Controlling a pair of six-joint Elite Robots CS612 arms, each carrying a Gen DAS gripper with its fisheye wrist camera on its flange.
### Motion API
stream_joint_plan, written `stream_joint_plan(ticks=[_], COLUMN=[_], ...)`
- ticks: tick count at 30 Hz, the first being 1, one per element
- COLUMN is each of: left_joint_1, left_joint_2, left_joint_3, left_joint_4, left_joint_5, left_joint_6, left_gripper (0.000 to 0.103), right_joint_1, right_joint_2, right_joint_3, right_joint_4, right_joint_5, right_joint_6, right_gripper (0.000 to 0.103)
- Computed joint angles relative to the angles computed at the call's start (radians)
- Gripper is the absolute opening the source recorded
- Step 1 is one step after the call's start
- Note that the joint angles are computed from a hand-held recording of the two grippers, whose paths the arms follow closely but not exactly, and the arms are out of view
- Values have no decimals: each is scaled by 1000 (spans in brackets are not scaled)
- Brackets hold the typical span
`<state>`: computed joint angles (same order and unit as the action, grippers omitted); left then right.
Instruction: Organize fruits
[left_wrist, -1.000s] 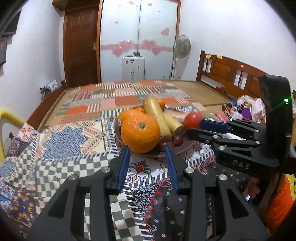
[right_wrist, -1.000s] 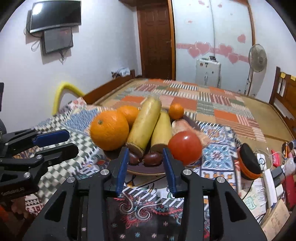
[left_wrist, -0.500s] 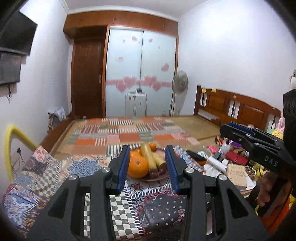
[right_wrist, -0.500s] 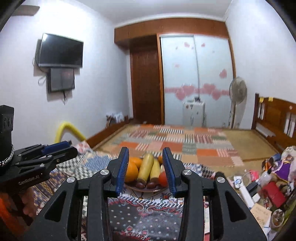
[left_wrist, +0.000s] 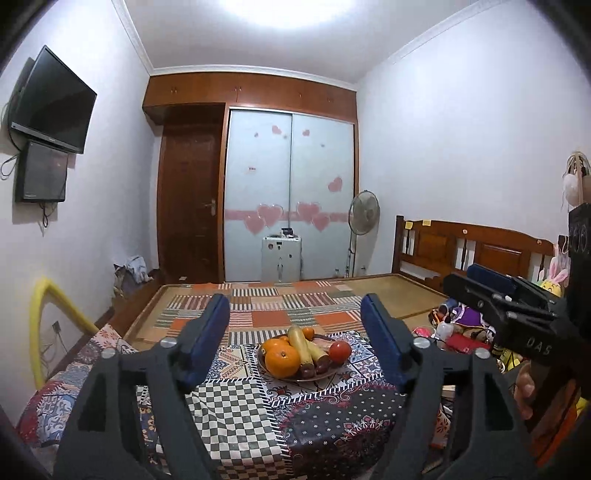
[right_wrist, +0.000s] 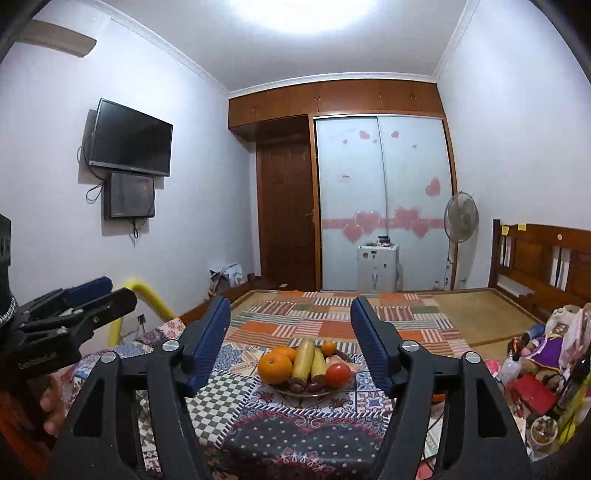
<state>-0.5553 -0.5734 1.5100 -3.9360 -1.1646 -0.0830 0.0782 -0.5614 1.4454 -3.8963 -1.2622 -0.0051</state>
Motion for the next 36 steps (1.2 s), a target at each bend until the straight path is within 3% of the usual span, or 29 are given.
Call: stream_joint_plan(ticks=[2,5,9,17,36], left_joint_1=[-5,-9,-13,-14,-14], left_joint_2=[-3,-3,1,1,4], left_joint_3=[8,16,15,25,24], left_joint_4=[-10,-21,-26,-34,-36], left_joint_5=[14,25,46,55,61], left_joint_6=[10,13,12,3,3], left_gripper=[80,88,95,101,102], right_joint_1=[1,3,4,7,3], right_joint_2=[0,-2,-1,0,-6], right_joint_3=[10,20,32,36,49], right_joint_4=[-26,-51,-85,-82,-80], right_joint_5=[-15,-28,-47,-63,-56], right_joint_6=[6,-1,4,0,-1], right_gripper=[84,87,103,103,103])
